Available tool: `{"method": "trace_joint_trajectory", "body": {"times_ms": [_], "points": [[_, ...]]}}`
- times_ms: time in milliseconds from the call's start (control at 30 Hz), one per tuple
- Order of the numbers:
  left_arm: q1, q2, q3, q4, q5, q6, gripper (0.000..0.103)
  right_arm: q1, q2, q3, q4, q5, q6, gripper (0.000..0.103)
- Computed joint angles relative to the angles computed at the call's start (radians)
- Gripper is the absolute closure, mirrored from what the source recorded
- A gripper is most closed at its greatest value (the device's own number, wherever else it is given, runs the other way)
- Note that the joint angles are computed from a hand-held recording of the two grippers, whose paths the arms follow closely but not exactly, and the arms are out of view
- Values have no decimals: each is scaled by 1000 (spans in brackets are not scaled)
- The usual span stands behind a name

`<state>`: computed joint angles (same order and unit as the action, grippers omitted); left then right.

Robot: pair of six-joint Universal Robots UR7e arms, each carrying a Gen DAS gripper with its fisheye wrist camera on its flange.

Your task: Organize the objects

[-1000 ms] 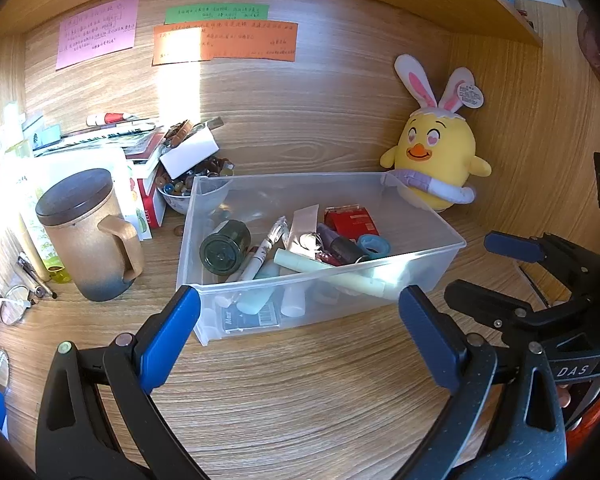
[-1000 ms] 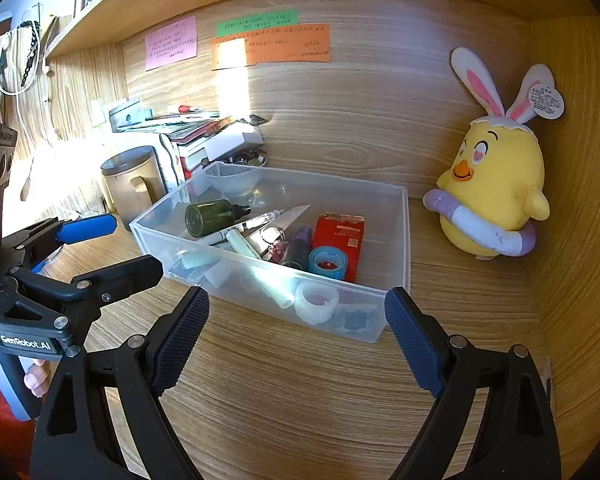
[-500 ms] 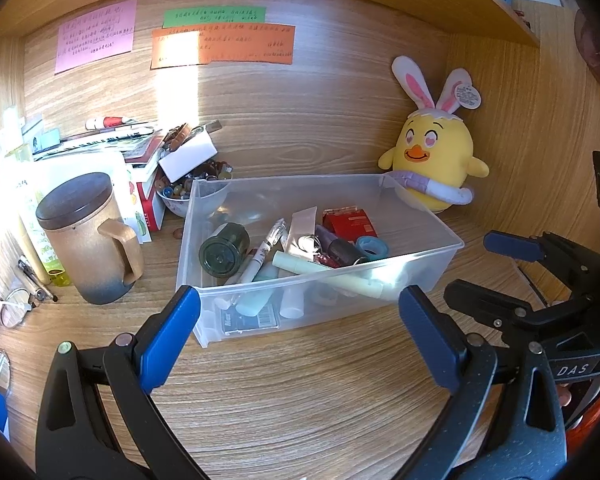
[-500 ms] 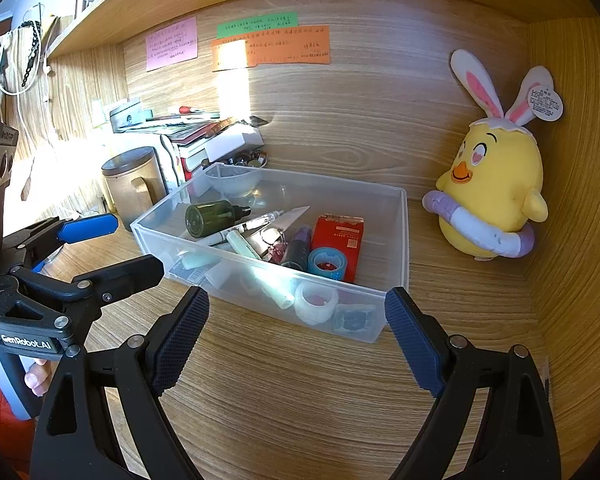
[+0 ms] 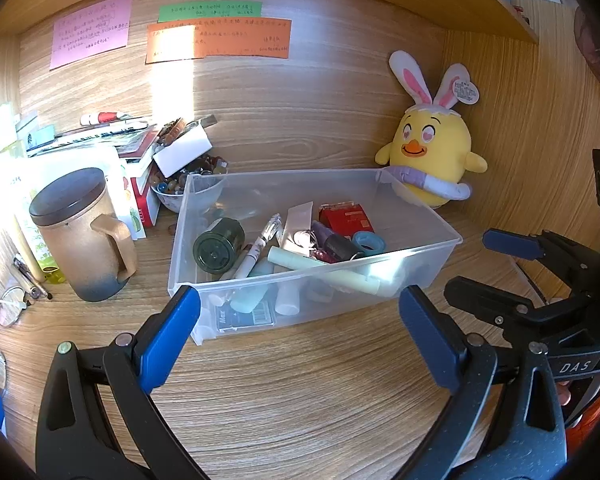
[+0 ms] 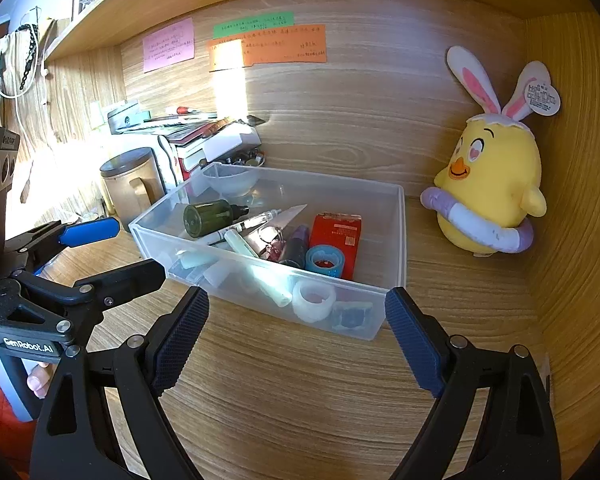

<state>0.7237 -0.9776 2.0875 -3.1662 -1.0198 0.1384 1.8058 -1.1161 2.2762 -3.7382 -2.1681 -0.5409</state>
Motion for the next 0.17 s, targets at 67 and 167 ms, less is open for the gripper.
{"method": "trace_joint_trajectory", "body": {"times_ms": [67,167], "points": [[0,1,2,-9,-3,6,2,-1,0,1,2,2,2,15],[0,1,1,-5,0,1,2,-6,-2,1,7,4,4,14]]}}
